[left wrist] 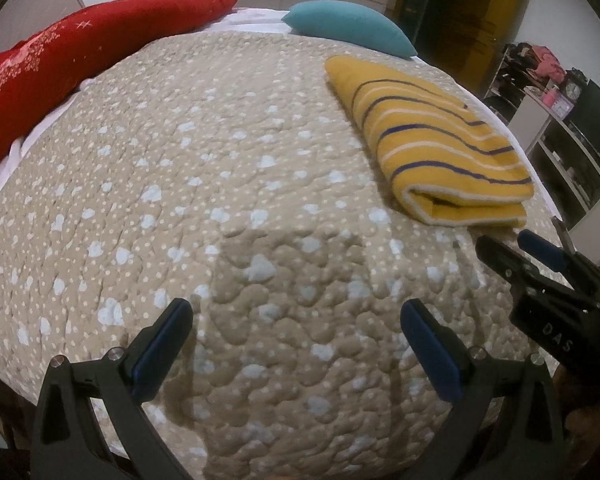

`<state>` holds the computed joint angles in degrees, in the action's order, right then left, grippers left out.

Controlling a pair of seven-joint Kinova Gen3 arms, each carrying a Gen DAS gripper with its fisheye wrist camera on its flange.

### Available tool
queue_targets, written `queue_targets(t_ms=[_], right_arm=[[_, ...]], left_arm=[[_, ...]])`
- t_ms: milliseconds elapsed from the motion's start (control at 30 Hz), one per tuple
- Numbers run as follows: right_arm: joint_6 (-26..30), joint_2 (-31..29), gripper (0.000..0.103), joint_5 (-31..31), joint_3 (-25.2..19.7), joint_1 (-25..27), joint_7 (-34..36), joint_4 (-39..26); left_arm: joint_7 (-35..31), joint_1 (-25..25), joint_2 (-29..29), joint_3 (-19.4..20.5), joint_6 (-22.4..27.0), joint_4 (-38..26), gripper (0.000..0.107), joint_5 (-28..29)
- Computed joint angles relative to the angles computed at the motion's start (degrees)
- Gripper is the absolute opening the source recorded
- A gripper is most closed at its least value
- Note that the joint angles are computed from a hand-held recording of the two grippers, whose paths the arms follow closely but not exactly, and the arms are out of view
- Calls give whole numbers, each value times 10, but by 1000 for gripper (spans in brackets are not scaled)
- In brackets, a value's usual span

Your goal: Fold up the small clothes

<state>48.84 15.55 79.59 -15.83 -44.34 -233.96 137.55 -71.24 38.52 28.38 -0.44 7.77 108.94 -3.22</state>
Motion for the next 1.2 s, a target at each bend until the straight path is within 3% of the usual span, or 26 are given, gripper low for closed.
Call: queue_targets(t_ms=[100,767,1067,1200], right_arm=[[7,1,74,-7,-1,-4,1,-1],[20,-16,77,2,-11,-4,-63,35],[16,-19,79,13,-14,5,-66,43],[22,-15,79,6,-13,4,-51,37]], left_arm=[[-7,-14,1,17,1,-1,103,2],[-11,1,7,30,27,-18,103,-6],[-42,-42,18,83,30,-31,103,8],[-57,-66,27,99,52,-52,103,24]])
